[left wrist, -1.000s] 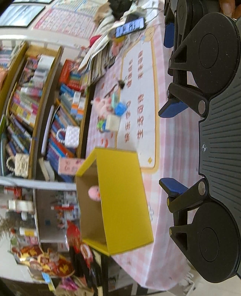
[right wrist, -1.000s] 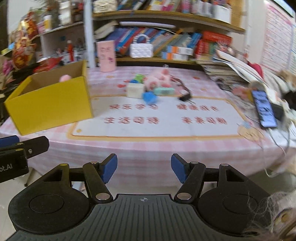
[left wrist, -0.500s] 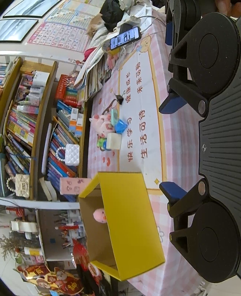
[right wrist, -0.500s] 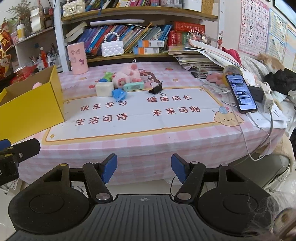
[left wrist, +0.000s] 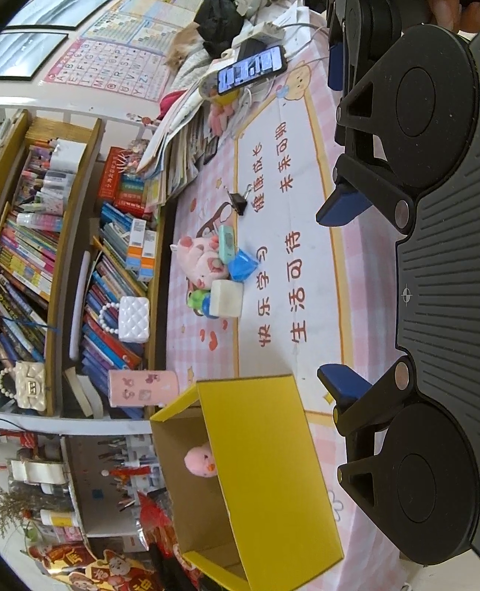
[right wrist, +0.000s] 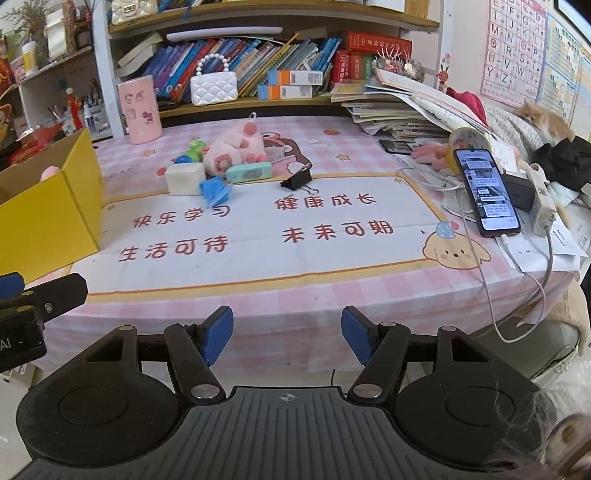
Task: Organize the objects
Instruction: 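Move both open tools back toward the remaining toys on the table, then grasp the black binder clip with the right tool while the left tool grasps the blue plastic bag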
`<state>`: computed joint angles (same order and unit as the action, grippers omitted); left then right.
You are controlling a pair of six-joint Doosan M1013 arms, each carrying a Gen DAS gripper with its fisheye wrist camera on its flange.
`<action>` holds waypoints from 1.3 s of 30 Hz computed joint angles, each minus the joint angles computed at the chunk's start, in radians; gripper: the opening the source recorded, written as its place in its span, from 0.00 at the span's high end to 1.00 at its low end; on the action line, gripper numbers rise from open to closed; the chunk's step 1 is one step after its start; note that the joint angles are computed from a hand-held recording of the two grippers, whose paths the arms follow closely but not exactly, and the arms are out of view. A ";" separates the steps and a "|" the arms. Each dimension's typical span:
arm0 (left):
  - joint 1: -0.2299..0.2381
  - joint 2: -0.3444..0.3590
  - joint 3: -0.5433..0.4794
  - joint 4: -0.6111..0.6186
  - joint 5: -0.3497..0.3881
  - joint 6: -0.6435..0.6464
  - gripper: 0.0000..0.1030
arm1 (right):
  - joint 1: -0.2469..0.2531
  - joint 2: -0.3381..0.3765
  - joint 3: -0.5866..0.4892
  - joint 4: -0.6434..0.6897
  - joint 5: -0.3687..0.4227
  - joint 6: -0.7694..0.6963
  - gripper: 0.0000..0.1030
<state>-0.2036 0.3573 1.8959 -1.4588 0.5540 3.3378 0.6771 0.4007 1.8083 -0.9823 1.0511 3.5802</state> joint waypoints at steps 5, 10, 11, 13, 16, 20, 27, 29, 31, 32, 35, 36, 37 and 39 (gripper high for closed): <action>-0.035 0.014 -0.020 0.022 -0.040 -0.059 0.18 | -0.039 -0.021 0.031 -0.019 -0.064 -0.009 0.39; -0.071 0.032 -0.045 0.048 -0.086 -0.133 0.18 | -0.078 -0.032 0.052 -0.055 -0.116 -0.042 0.39; -0.079 0.036 -0.051 0.056 -0.095 -0.154 0.18 | -0.087 -0.035 0.058 -0.063 -0.126 -0.050 0.39; -0.093 0.044 -0.062 0.078 -0.111 -0.194 0.18 | -0.104 -0.039 0.066 -0.074 -0.145 -0.065 0.39; -0.114 0.055 -0.077 0.111 -0.135 -0.250 0.18 | -0.130 -0.045 0.079 -0.090 -0.176 -0.087 0.39; -0.140 0.067 -0.096 0.169 -0.173 -0.334 0.18 | -0.168 -0.055 0.097 -0.105 -0.226 -0.107 0.39; -0.187 0.087 -0.129 0.300 -0.261 -0.476 0.18 | -0.226 -0.060 0.116 -0.164 -0.301 -0.119 0.39; -0.198 0.093 -0.137 0.314 -0.284 -0.492 0.18 | -0.243 -0.059 0.118 -0.178 -0.320 -0.128 0.39; -0.211 0.101 -0.149 0.356 -0.306 -0.540 0.18 | -0.258 -0.057 0.119 -0.193 -0.339 -0.136 0.39; -0.215 0.106 -0.156 0.382 -0.312 -0.570 0.18 | -0.266 -0.056 0.120 -0.204 -0.350 -0.140 0.39; -0.227 0.120 -0.176 0.467 -0.326 -0.663 0.19 | -0.291 -0.051 0.123 -0.238 -0.378 -0.148 0.39; -0.231 0.125 -0.184 0.495 -0.330 -0.692 0.19 | -0.298 -0.048 0.123 -0.247 -0.383 -0.152 0.39; -0.234 0.130 -0.191 0.515 -0.332 -0.711 0.19 | -0.307 -0.045 0.121 -0.249 -0.393 -0.165 0.39; -0.242 0.141 -0.205 0.582 -0.337 -0.770 0.19 | -0.325 -0.040 0.119 -0.244 -0.418 -0.197 0.39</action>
